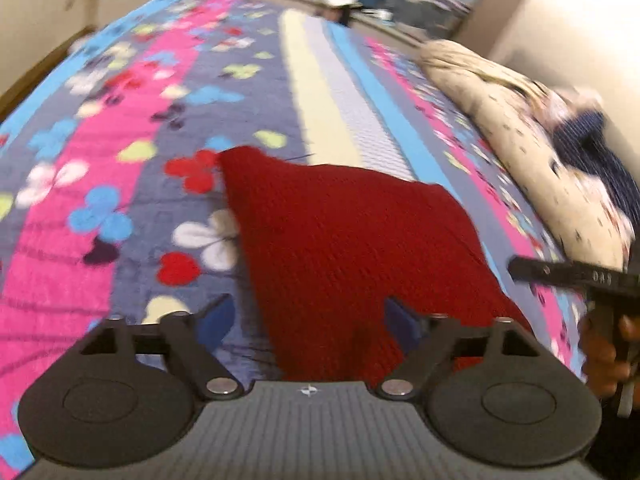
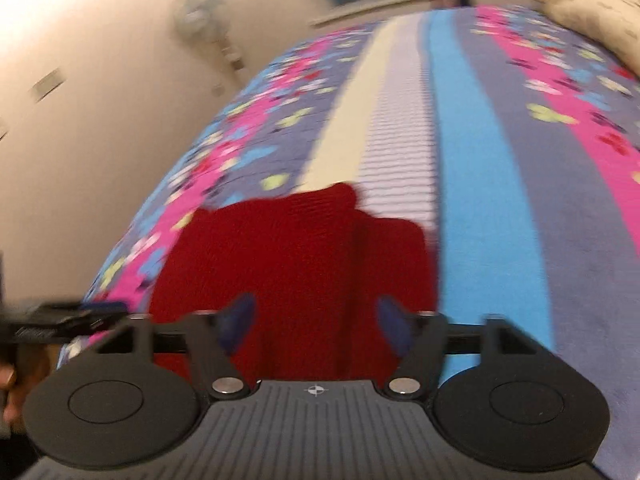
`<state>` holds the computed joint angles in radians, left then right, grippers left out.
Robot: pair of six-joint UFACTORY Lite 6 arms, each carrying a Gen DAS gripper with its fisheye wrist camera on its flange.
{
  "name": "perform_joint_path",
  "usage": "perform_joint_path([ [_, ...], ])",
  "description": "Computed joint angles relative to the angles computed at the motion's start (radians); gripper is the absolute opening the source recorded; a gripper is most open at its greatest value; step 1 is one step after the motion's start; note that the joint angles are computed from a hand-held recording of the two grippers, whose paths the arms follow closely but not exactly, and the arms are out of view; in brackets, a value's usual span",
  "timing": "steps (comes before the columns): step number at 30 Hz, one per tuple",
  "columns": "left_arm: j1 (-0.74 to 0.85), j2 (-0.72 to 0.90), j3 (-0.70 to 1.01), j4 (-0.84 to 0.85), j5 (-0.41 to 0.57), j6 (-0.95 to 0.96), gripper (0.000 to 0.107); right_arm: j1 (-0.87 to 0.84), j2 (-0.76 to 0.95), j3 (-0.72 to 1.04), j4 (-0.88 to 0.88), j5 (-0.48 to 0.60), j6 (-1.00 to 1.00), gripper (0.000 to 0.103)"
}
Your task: Fold small clothes
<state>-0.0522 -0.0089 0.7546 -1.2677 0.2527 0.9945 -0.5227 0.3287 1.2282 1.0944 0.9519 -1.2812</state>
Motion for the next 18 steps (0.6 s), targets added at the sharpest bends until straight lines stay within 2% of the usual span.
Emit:
perform_joint_path([
  [3,0.057,0.08,0.058,0.038,0.064,-0.114,0.088,0.004,0.137,0.12,-0.087,-0.029,0.196,0.084],
  [6,0.084,0.156,0.113,0.056,0.088,-0.187,0.088,0.017,0.26,0.219,-0.138,-0.022,0.328,0.084],
  [18,0.064,0.299,0.228,-0.048,0.092,-0.13,0.091,0.05,0.364,0.318,-0.17,0.006,0.333,0.085],
])
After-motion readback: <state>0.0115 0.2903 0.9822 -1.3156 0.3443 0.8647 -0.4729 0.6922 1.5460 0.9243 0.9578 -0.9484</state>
